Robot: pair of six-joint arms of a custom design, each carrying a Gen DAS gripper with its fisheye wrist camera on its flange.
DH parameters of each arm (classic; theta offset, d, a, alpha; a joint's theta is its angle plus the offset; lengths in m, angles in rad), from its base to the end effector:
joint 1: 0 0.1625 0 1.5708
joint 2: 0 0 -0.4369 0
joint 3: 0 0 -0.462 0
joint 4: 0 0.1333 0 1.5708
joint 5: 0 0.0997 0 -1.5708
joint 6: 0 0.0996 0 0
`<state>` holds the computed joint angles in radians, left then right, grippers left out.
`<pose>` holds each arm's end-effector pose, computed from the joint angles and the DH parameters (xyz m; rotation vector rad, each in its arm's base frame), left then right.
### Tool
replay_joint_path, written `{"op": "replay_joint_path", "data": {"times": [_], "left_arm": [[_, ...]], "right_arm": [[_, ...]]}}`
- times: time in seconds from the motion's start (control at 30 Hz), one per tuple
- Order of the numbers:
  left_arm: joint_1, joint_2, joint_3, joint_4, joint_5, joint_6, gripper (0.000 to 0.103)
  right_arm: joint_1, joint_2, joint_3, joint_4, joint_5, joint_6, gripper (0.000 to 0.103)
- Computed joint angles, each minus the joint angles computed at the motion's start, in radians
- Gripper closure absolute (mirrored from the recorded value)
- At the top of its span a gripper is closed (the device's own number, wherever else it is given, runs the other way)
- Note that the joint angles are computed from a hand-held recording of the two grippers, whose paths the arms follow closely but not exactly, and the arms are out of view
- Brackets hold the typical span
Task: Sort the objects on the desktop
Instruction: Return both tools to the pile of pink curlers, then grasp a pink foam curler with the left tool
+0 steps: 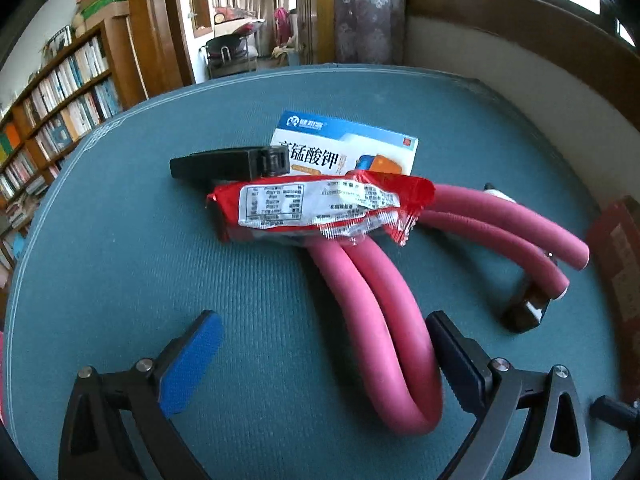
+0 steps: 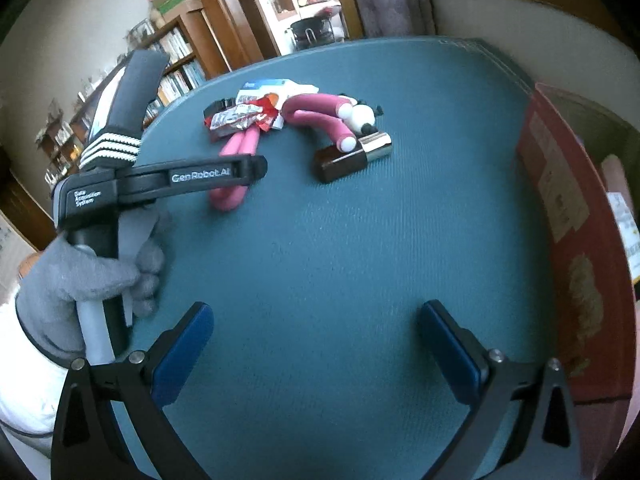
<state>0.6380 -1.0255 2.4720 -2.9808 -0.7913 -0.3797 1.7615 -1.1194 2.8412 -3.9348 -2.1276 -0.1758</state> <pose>-0.1849 -0.3902 0.0032 0.6842 2.3435 -0.5765 0.1269 -0.2317 0.0909 0.2195 -2.4746 0.8279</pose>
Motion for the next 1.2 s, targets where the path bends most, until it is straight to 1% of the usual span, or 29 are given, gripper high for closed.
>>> {"op": "replay_joint_path", "data": {"times": [0.13,0.2,0.27,0.33,0.4,0.43,0.5,0.53,0.57,0.6,0.67,0.7,0.73,0.77,0.8,0.83,0.87,0.97,1.03,1.13,1.2], "left_arm": [[0.006,0.006,-0.004,-0.011,-0.005,0.014,0.001],[0.007,0.012,-0.006,-0.02,-0.005,0.018,0.001],[0.012,0.012,-0.008,-0.022,-0.006,0.024,0.001],[0.011,0.008,-0.008,-0.02,-0.005,0.024,0.001],[0.01,0.007,-0.009,-0.017,-0.003,0.023,0.001],[0.009,0.009,-0.01,-0.018,-0.002,0.022,0.003],[0.002,0.011,-0.003,-0.045,0.005,0.036,0.015],[-0.004,0.009,0.004,-0.061,0.005,0.046,0.03],[-0.008,0.008,0.009,-0.079,-0.005,0.06,0.041],[-0.013,0.006,0.014,-0.084,-0.009,0.07,0.046],[-0.02,-0.011,0.028,-0.078,-0.022,0.077,0.063],[-0.022,-0.032,0.042,-0.069,-0.036,0.07,0.067],[-0.021,-0.053,0.055,-0.064,-0.052,0.065,0.067],[-0.017,-0.078,0.071,-0.066,-0.074,0.06,0.067],[-0.018,-0.101,0.091,-0.07,-0.085,0.053,0.067],[-0.02,-0.12,0.105,-0.068,-0.091,0.048,0.067],[-0.022,-0.139,0.119,-0.066,-0.098,0.04,0.067],[-0.034,-0.185,0.159,-0.07,-0.114,0.021,0.067],[-0.047,-0.206,0.18,-0.085,-0.117,0.018,0.067],[-0.061,-0.247,0.212,-0.107,-0.129,0.017,0.067],[-0.05,-0.269,0.217,-0.12,-0.143,0.032,0.067]], "right_arm": [[0.015,0.015,-0.008,0.012,-0.031,-0.008,0.0],[0.035,0.017,-0.019,0.049,-0.066,-0.01,0.0],[0.063,0.026,-0.034,0.09,-0.118,-0.014,0.0],[0.084,0.047,-0.047,0.099,-0.153,-0.01,0.0],[0.088,0.057,-0.049,0.088,-0.161,-0.012,0.0],[0.087,0.06,-0.047,0.078,-0.158,-0.014,0.0],[0.091,0.072,-0.045,0.055,-0.161,-0.016,0.0],[0.093,0.078,-0.044,0.042,-0.163,-0.018,0.0],[0.092,0.081,-0.043,0.035,-0.163,-0.02,0.0],[0.092,0.082,-0.042,0.028,-0.162,-0.02,0.0],[0.088,0.078,-0.036,0.014,-0.154,-0.021,0.002],[0.087,0.074,-0.033,0.008,-0.153,-0.018,0.003],[0.086,0.071,-0.03,0.002,-0.154,-0.013,0.008],[0.083,0.053,-0.024,0.006,-0.148,-0.005,0.015],[0.078,0.025,-0.019,0.025,-0.135,0.001,0.019],[0.072,-0.019,-0.015,0.065,-0.117,0.002,0.028],[0.074,-0.036,-0.021,0.088,-0.119,-0.001,0.034],[0.133,-0.058,-0.065,0.142,-0.192,0.002,0.037],[0.157,-0.083,-0.091,0.173,-0.211,-0.006,0.038],[0.196,-0.085,-0.143,0.187,-0.251,-0.036,0.038],[0.205,-0.077,-0.18,0.18,-0.264,-0.072,0.038]]}}
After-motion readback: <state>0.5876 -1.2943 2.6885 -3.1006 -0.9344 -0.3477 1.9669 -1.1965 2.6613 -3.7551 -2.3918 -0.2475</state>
